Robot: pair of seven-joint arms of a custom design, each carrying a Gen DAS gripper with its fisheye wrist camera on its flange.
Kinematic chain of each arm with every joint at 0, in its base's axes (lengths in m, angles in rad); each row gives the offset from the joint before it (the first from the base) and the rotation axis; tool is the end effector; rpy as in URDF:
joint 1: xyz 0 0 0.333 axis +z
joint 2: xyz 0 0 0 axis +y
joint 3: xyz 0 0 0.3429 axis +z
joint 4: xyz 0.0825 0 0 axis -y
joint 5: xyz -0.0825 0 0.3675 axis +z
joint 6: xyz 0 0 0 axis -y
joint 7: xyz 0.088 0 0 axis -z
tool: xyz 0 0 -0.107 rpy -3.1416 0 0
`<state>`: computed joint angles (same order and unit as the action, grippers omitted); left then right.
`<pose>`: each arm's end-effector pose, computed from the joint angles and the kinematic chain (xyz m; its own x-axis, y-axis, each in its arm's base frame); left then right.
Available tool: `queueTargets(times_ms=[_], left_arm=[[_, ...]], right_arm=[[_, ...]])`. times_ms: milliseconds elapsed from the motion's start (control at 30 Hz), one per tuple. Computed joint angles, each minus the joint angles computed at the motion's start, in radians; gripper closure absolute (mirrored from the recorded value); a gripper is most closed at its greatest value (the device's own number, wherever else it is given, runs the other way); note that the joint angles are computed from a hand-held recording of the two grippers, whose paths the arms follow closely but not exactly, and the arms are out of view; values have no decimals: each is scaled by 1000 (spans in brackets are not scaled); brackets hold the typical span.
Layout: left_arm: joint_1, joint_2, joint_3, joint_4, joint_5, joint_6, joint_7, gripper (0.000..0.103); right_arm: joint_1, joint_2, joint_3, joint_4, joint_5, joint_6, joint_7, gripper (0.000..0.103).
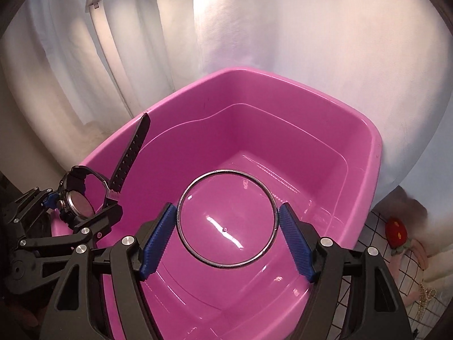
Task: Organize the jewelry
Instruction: 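Carry the watch with the left tool while the right tool carries the ring, both releasing into the pink bin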
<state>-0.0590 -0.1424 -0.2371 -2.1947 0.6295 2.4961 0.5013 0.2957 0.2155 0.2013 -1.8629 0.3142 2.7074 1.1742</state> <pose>0.4973 -0.1608 0.5249 0.3413 -0.9397 -0.0223 -0.7479 -0.2572 -0.6120 0.5794 0.2901 0.5097 0.6107 -0.7880 -0.0783 -0.6496 -0.4420 -0.6186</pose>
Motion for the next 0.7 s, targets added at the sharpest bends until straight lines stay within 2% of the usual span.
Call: queueTargets(times_ms=[33, 67, 100, 300, 700], left_arm=[[2, 0, -3, 0, 16, -3, -8, 30], [4, -1, -6, 2, 37, -8, -21, 21], [4, -4, -7, 1, 46, -4, -25, 19], [6, -12, -3, -7, 61, 8, -37, 17], [12, -62, -38, -37, 94, 6, -96, 17]], right_arm=[[5, 5, -8, 8, -17, -13, 19, 31], [7, 8, -12, 9, -30, -14, 29, 31], [19, 18, -21, 18, -62, -9, 57, 31], [19, 10, -29, 1, -136, 26, 118, 31], [-11, -54, -9, -89, -71, 84, 83, 31]])
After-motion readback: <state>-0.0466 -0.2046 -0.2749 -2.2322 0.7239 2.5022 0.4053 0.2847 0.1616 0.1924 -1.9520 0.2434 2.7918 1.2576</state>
